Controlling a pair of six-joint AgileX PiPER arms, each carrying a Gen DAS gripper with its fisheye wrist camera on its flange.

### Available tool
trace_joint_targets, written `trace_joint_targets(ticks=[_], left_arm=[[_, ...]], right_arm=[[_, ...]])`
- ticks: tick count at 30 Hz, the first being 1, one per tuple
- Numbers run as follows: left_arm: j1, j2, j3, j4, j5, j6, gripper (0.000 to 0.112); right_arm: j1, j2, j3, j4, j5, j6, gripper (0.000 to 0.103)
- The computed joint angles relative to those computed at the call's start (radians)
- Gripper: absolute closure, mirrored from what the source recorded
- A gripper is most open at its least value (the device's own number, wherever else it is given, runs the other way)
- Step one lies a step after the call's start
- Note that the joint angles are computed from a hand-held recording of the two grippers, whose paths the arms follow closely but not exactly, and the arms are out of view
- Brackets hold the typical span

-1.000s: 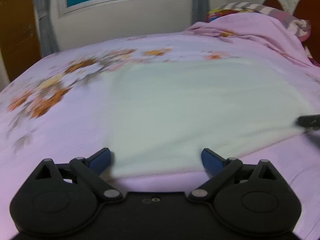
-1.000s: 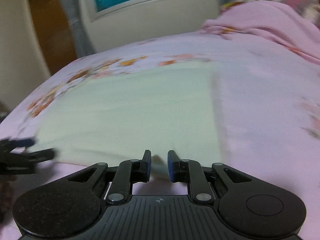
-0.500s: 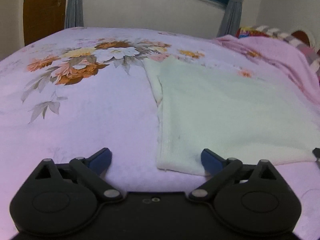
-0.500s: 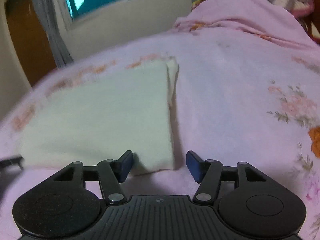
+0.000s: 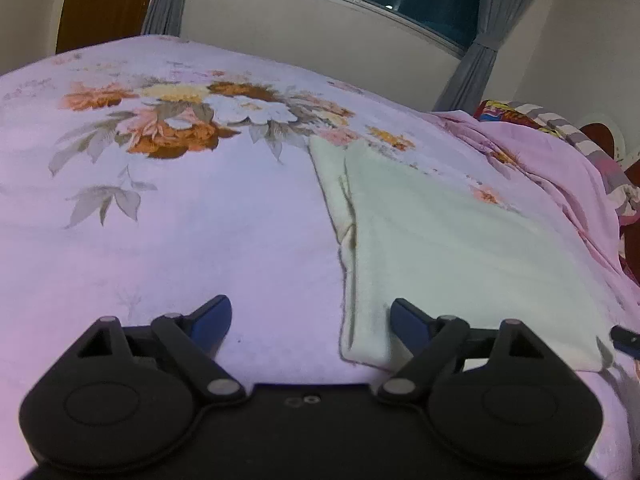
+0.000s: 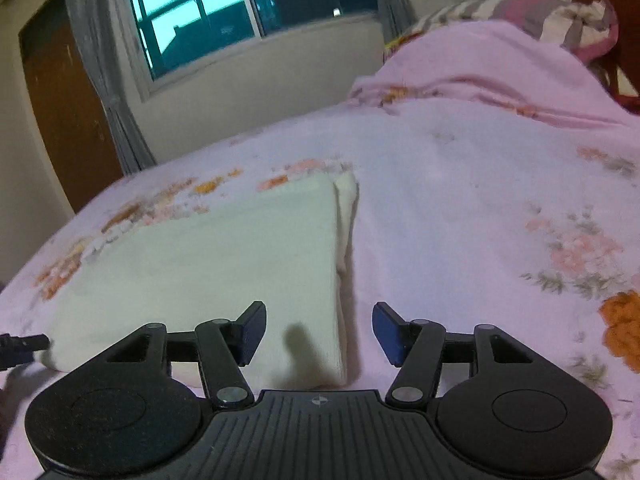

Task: Fold small clothes
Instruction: 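Move the left tool to the side edge of the folded sweater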

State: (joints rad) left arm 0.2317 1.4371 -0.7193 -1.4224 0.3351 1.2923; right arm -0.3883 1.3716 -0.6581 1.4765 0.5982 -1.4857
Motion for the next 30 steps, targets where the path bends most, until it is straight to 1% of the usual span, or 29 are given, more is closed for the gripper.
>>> trace_joint_targets(ticks=[2,3,5,6,7,8,9,10,11,12,13,14,15,16,18,20,21,22,24,25,26,28,30], left_arm=[[-0.026,0.011,-0.006,0.025,-0.033,-0.004,0.024],[-0.033,0.01,-0.012,0.057,-0.036,-0.026,0.023],[-0.014,0.01,-0.014,0.051,0.005,-0.001,0.022],[0.007,0.008,-0.006,0.014,0.037,0.039,0.022],[0.039,0.008,0.003,-0.022,0.095,0.082,0.024],[0.06,0.006,0.01,-0.036,0.131,0.099,0.027],[0.086,0.007,0.016,-0.035,0.18,0.106,0.028],[0.105,0.009,0.013,-0.016,0.219,0.091,0.035],[0.135,0.015,0.008,0.001,0.282,0.081,0.054],[0.162,0.03,-0.006,0.021,0.344,0.048,0.062],[0.19,0.048,-0.015,0.03,0.4,0.017,0.066],[0.214,0.065,-0.016,0.014,0.45,0.023,0.066],[0.228,0.083,-0.021,0.01,0.48,0.017,0.066],[0.231,0.098,-0.031,0.018,0.49,0.001,0.066],[0.253,0.142,-0.052,0.003,0.54,-0.016,0.066],[0.273,0.177,-0.067,-0.012,0.587,-0.031,0.066],[0.275,0.19,-0.077,-0.014,0.598,-0.033,0.066],[0.275,0.2,-0.084,-0.019,0.602,-0.03,0.066],[0.265,0.198,-0.101,-0.02,0.57,-0.026,0.063],[0.265,0.199,-0.101,-0.054,0.552,-0.011,0.053],[0.268,0.211,-0.108,-0.085,0.556,-0.009,0.037],[0.255,0.257,-0.152,-0.119,0.581,-0.017,0.026],[0.204,0.297,-0.221,-0.118,0.532,-0.021,0.025]], right_arm=[[0.076,0.082,-0.052,-0.092,-0.094,0.102,0.044],[0.079,0.085,-0.052,-0.092,-0.099,0.1,0.044],[0.028,0.067,-0.03,-0.006,-0.019,0.018,0.044],[0.001,0.054,-0.008,0.043,0.012,-0.029,0.044],[-0.012,0.036,0.014,0.064,0.015,-0.045,0.044],[-0.029,0.027,0.025,0.052,0.031,-0.033,0.044],[-0.062,0.021,0.044,0.064,0.081,-0.056,0.044],[-0.096,0.013,0.061,0.062,0.12,-0.069,0.044],[-0.115,0.01,0.064,0.033,0.144,-0.042,0.044],[-0.119,0.022,0.045,-0.011,0.166,0.025,0.044],[-0.139,0.034,0.039,-0.035,0.201,0.07,0.044],[-0.159,0.041,0.037,-0.034,0.232,0.09,0.044],[-0.173,0.048,0.027,-0.039,0.254,0.116,0.044],[-0.18,0.074,0.003,-0.048,0.271,0.151,0.044],[-0.195,0.103,-0.021,-0.047,0.306,0.18,0.045],[-0.196,0.107,-0.035,-0.06,0.319,0.192,0.044],[-0.2,0.112,-0.04,-0.062,0.336,0.191,0.044],[-0.2,0.111,-0.043,-0.063,0.337,0.193,0.045],[-0.194,0.101,-0.044,-0.054,0.301,0.191,0.045],[-0.186,0.101,-0.046,-0.033,0.277,0.166,0.045],[-0.189,0.101,-0.051,-0.018,0.271,0.148,0.044],[-0.184,0.122,-0.079,0.004,0.262,0.131,0.044],[-0.177,0.156,-0.117,0.022,0.253,0.131,0.044]])
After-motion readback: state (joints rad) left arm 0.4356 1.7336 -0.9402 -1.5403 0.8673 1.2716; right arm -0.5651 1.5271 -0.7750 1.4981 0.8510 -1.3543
